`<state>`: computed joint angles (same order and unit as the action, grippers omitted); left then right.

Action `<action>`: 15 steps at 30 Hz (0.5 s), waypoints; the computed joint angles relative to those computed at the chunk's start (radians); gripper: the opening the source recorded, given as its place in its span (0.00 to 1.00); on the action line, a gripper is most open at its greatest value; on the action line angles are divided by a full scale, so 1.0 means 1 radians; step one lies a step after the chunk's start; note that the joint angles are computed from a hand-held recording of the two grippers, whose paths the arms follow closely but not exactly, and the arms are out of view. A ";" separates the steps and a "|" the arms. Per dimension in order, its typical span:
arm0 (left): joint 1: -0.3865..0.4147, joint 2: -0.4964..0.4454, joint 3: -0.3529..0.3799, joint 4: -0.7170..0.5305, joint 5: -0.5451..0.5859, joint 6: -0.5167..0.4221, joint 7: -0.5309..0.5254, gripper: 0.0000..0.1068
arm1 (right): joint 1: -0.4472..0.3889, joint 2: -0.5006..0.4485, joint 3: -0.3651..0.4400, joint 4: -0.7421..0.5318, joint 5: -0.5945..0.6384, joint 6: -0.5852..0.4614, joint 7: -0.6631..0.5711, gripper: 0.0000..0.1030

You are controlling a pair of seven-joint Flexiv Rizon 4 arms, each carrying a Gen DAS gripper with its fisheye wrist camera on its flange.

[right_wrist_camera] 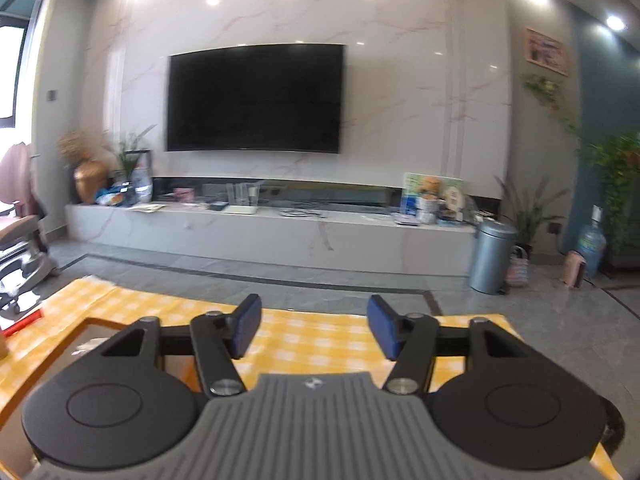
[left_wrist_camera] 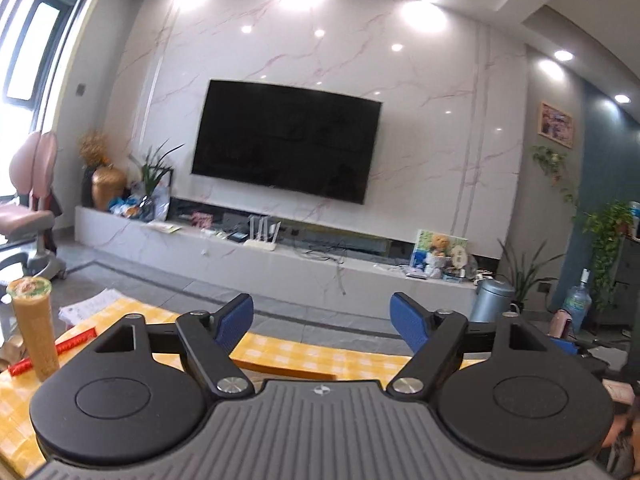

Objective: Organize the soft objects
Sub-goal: 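Move both grippers back over the pink crochet mitten and clear bag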

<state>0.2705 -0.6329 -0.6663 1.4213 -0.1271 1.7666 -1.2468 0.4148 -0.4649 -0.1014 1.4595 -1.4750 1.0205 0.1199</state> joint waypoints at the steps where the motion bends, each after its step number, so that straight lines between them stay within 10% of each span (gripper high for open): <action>1: 0.015 -0.004 -0.030 0.009 0.013 0.013 0.006 0.93 | -0.003 0.015 -0.001 0.018 0.005 -0.017 0.008 0.61; 9: 0.062 -0.046 -0.196 -0.010 0.076 -0.136 0.133 0.96 | -0.118 0.076 0.014 0.147 -0.012 0.082 0.110 0.96; 15: -0.077 -0.069 -0.108 -0.090 0.019 -0.177 0.203 0.96 | -0.191 0.056 0.011 0.202 0.066 0.146 0.254 0.97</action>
<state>0.1936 -0.7016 -0.7748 1.3309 -0.1081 1.5894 -1.0443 0.2234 -0.4094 -0.0905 1.6614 -1.4095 1.1670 0.3741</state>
